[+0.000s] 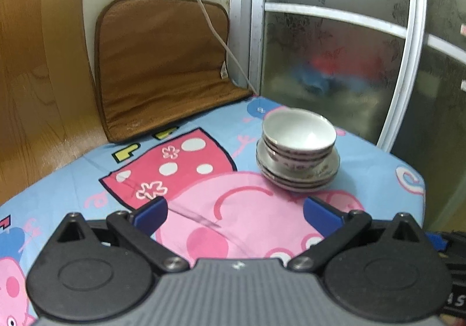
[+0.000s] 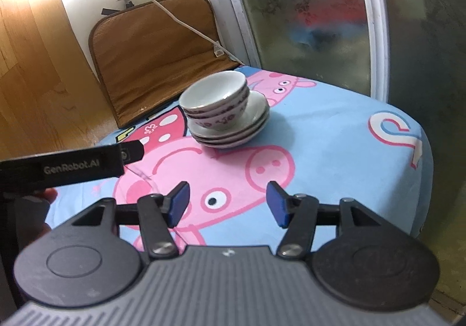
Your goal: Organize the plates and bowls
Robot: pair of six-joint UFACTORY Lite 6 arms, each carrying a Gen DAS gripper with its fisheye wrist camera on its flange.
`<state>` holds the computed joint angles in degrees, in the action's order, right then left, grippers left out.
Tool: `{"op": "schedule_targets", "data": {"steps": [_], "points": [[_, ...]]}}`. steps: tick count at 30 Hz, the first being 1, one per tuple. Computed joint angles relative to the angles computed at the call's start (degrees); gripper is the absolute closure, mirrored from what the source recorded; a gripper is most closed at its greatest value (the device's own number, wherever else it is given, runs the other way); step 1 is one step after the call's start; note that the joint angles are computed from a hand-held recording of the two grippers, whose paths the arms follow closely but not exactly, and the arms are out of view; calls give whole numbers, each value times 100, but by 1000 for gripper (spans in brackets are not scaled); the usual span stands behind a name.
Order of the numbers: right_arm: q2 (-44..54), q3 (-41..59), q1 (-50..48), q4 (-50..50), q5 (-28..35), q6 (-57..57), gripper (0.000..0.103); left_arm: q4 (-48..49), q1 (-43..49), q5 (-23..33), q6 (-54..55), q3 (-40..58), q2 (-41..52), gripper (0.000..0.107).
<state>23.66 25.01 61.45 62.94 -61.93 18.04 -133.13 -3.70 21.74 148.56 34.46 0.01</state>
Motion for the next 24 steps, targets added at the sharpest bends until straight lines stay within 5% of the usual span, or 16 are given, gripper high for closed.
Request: {"op": "schedule_targets", "data": {"steps": [11,24], "points": [[175,-153,-192,-347,-102,515,42,-1396,-450,-187,1428,8,490,4],[325,-122,-515,-817,-109,689,42,-1829,-503,-289,1799,225,845,4]]}}
